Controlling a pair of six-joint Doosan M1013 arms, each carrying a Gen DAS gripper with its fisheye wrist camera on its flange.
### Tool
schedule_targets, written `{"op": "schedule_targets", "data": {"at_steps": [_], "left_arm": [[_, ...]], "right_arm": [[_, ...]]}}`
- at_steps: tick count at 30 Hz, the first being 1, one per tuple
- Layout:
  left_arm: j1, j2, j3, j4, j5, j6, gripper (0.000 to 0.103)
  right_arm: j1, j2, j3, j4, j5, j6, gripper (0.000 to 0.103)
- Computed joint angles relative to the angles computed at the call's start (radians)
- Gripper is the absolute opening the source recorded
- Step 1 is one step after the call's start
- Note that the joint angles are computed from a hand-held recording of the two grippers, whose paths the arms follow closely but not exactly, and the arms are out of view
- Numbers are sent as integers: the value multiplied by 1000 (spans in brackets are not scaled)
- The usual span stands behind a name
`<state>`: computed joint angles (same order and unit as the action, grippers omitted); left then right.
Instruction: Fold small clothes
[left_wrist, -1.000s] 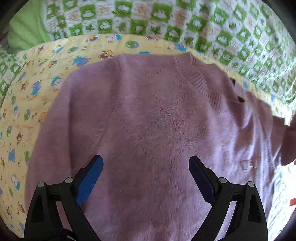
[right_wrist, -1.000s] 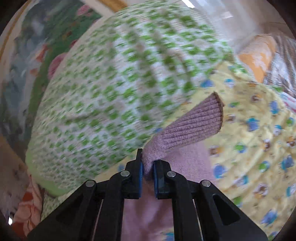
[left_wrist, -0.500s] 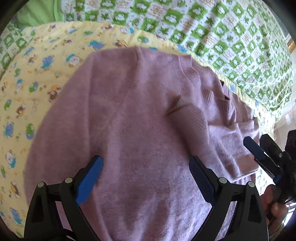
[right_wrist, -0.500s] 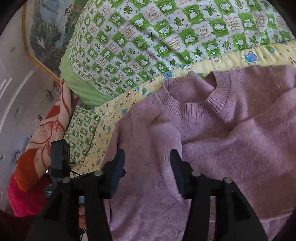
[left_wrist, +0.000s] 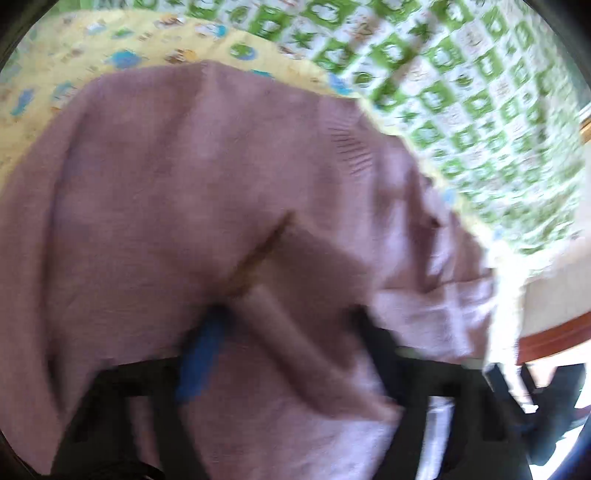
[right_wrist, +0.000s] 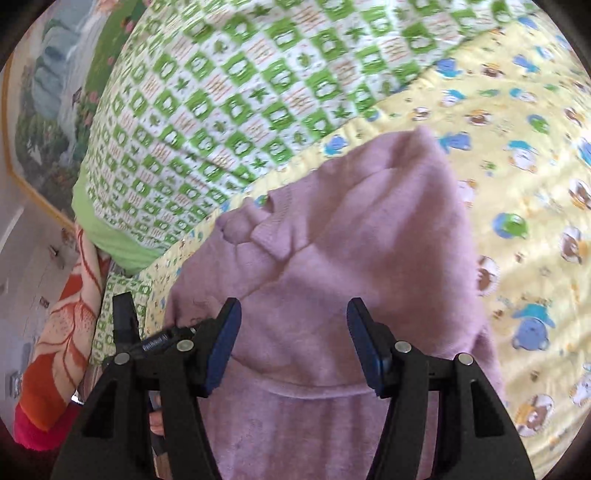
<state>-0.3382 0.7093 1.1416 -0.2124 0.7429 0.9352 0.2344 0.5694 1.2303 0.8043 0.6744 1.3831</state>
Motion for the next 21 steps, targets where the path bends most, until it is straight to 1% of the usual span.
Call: {"op": "schedule_targets", "data": {"at_steps": [1, 2, 3, 5, 6, 8, 9, 10, 11, 13, 14, 15, 17, 18, 19, 20, 21], "left_arm": [[0, 0, -1, -16, -1, 20, 13], [-5, -7, 0, 21, -1, 8, 7], [-10, -24, 18, 53, -29, -6, 7], [-9, -80, 83, 49, -140, -4, 6], [-11, -119, 128, 76, -217, -18, 6], [-13, -165, 183, 155, -302, -67, 6], [-9, -185, 215, 180, -325, -81, 6], [-5, -189, 228, 167, -326, -64, 6], [3, -185, 242, 121, -315, -18, 7], [15, -174, 259, 62, -281, -5, 7], [21, -173, 268, 19, -279, 21, 10], [26, -165, 272, -4, -261, 19, 14], [30, -156, 280, -24, -237, -1, 35], [34, -151, 283, -48, -235, 3, 40], [37, -148, 283, -55, -228, -4, 50], [34, -141, 273, -55, -217, -19, 55], [37, -143, 275, -63, -214, -12, 56]], "right_arm": [[-2, -6, 9, -6, -10, 11, 61], [-3, -10, 16, -8, -20, 17, 61], [-4, -14, 22, -5, -28, 18, 61], [-8, -23, 35, -5, -47, 14, 61], [-10, -28, 38, -11, -59, 18, 61], [-12, -36, 46, -23, -90, 28, 61], [-13, -39, 48, -38, -103, 40, 61], [-16, -41, 50, -55, -114, 53, 61], [-17, -42, 52, -72, -123, 67, 61], [-20, -39, 47, -121, -129, 107, 61], [-20, -35, 41, -158, -126, 141, 61], [-21, -31, 36, -185, -124, 162, 61], [-22, -24, 23, -239, -121, 197, 61], [-22, -19, 15, -274, -120, 220, 61], [-24, -13, 6, -294, -117, 231, 61], [-26, -6, -5, -304, -112, 235, 61], [-29, 2, -17, -312, -105, 234, 61]]}}
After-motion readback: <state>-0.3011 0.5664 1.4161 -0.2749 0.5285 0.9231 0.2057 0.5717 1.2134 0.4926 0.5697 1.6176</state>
